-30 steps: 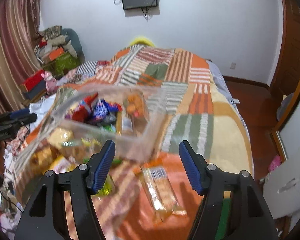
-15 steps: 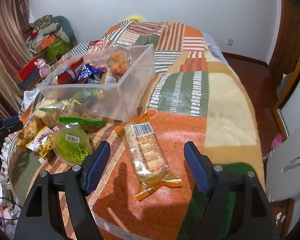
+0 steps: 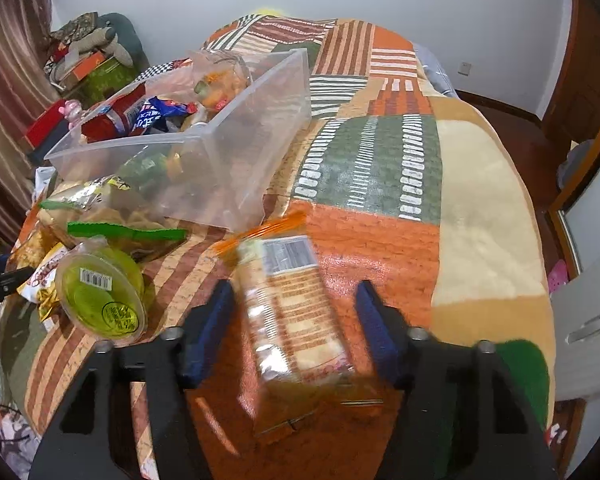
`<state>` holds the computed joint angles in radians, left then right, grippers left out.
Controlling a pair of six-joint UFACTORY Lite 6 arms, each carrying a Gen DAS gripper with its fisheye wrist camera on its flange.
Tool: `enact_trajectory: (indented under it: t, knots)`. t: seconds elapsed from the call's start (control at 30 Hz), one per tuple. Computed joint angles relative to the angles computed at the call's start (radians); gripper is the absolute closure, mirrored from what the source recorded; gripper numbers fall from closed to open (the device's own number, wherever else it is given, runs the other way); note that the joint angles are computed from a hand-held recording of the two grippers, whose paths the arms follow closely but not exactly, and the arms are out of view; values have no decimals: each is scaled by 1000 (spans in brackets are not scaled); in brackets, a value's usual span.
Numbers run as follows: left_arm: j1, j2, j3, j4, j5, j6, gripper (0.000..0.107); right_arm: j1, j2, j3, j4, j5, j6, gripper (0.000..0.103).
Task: Organize snacks
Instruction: 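Grasp the jam-centred pastry pack with the left tool while the right tool grasps the wafer bar, then carry the pastry pack into the box with the left tool while the right tool drops the wafer bar in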
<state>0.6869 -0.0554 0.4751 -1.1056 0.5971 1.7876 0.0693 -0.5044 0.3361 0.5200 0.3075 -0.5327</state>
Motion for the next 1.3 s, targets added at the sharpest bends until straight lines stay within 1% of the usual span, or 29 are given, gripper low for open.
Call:
enact_trajectory:
  t: [0.07,0.1,0.23,0.27,0.3,0.33,0.37,0.4,0.47,0.57,0.6,0.73,0.83,1.07,1.1,1.2,1.3]
  knots:
    - [-11,-22,-26,-33,-13,34,32,-9,-35,-16,-6,23,3,67]
    - [-12,-24,-35,-51,-10,58,32,-12,-54,-23,-2,37,-2,70]
    - [-44,-54,-80,-142,-50,145,33,-14,-145,-62,-5,81,5,71]
    - [-50,-56,-88,-170,-58,170,38,-10,-156,-67,1,87,6,71]
    - [-49,-62,-93,-179,-61,179,46,-10,-178,-75,12,103,4,71]
    - [-48,-67,-95,-180,-61,180,51,-10,-195,-80,19,116,3,71]
    - [-42,-67,-93,-165,-50,171,60,-12,-211,-84,28,131,0,71]
    - [-31,-66,-87,-142,-31,155,62,-6,-230,-88,23,141,16,71]
    - [-10,-81,-95,-114,0,156,62,6,-260,-89,9,155,48,71]
    - [5,-153,-143,-116,-5,182,62,38,-313,-83,-48,174,125,71]
    - [16,-173,-152,-105,4,176,62,55,-332,-80,-85,177,167,71]
    - [66,-243,-152,-55,60,126,62,77,-352,-46,-143,185,220,71]
    - [63,-281,-132,-37,86,85,62,70,-332,-16,-113,175,182,71]
    - [17,-343,-67,-38,143,-11,62,84,-260,62,-24,113,125,71]
    - [5,-351,-62,-43,144,-19,62,106,-251,76,-45,100,157,71]
    - [-45,-359,-36,-62,132,-40,62,120,-208,112,-9,70,131,71]
    - [-93,-334,3,-82,123,-59,62,140,-162,147,25,35,108,71]
